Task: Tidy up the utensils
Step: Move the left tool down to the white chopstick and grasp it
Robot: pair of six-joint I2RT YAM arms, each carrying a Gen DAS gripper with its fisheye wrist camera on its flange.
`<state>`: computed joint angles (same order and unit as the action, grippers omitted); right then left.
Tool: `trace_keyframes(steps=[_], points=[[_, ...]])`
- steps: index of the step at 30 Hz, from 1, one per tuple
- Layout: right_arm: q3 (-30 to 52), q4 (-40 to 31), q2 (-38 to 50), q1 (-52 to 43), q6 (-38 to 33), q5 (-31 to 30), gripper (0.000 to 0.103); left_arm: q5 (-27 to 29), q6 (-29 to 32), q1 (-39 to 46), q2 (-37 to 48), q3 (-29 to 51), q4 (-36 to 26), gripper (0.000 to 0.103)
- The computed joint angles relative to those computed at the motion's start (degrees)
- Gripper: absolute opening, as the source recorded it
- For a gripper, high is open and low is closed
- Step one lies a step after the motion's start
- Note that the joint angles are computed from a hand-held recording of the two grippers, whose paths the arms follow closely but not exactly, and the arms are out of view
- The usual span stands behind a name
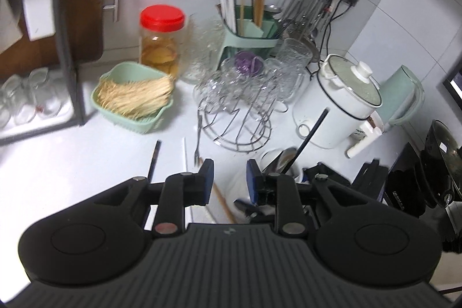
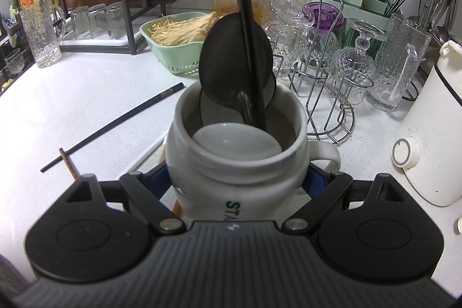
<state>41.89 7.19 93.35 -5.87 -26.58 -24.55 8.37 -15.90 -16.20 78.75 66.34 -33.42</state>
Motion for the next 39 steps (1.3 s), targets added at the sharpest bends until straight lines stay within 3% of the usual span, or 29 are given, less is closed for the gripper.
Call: trace_keyframes(steps=[9, 17, 22, 31, 39], points=[[1.6, -3.0, 0.0, 0.7, 0.1, 1.6, 0.092, 5.9, -0.8, 6.5, -7.6, -14.6, 3.9, 0.028], [2.8, -5.2, 0.1, 1.2, 0.1, 2.6, 0.092, 11.2, 0.0, 9.0, -7.4, -21.4, 5.1, 0.028], [3.1, -5.8, 0.0, 1.2, 0.0, 2.7, 0.092, 9.1, -4.6, 3.7, -7.4, -25.3, 7.4, 0.028], [4.3, -8.6, 0.3, -0.3, -3.7, 0.3, 0.092, 0.9, -21.9, -13.2, -1.9, -30.4, 17.7, 0.028], [4.7, -10.2, 1.0, -3.3, -9.4, -4.9, 0.092, -6.0, -29.4, -21.2, 8.2, -26.4, 21.0, 0.027]])
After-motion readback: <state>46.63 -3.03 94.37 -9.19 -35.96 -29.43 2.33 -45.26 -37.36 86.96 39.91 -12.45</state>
